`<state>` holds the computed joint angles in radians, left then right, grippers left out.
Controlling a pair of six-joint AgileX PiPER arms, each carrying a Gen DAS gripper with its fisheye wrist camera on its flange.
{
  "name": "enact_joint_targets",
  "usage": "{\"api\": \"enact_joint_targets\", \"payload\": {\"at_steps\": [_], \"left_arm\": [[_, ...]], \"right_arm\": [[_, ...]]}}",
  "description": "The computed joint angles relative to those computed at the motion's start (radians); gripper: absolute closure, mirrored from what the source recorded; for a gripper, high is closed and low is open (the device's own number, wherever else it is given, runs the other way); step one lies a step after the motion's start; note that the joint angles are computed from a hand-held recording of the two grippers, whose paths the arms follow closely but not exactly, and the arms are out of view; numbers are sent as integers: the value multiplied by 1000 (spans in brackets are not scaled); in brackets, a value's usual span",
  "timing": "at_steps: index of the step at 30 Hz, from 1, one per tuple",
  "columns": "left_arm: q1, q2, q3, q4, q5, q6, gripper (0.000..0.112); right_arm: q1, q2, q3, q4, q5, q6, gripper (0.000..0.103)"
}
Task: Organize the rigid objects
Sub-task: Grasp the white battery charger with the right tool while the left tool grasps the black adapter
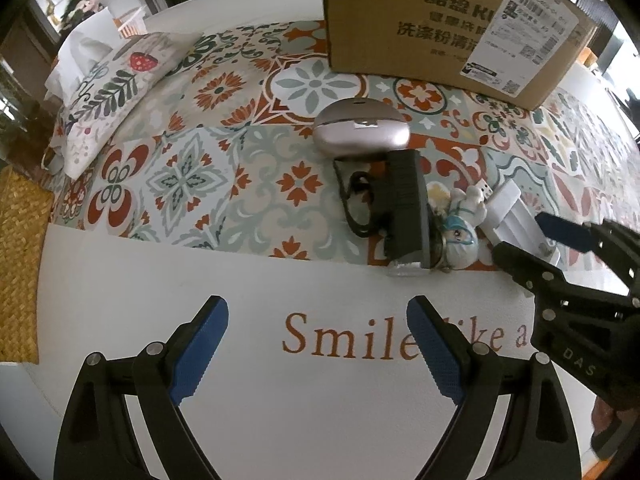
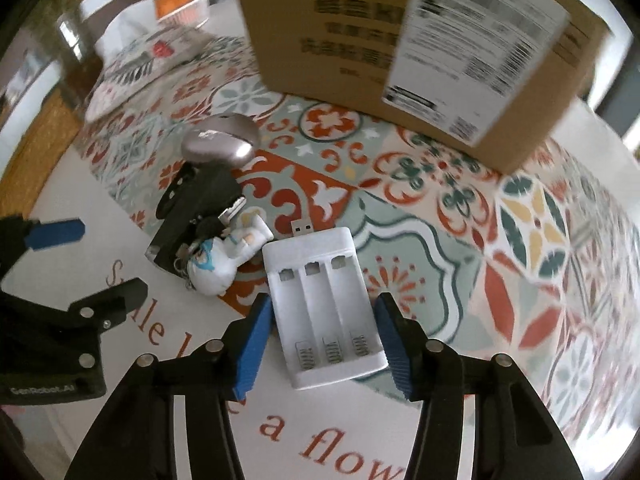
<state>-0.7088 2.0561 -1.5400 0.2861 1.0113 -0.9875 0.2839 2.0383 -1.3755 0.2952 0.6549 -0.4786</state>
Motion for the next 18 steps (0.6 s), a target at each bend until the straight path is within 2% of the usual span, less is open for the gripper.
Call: {"api": "enact_joint_targets", "payload": {"at_steps": [8,18], "left_arm": [[-13,-12,7,18,-39,0,21],[-15,-54,52,36,-114,11,21]], "right_arm": [[-41,-83,99,73,-39,24,52],[-31,-146,150,27,-94,124,52]]}}
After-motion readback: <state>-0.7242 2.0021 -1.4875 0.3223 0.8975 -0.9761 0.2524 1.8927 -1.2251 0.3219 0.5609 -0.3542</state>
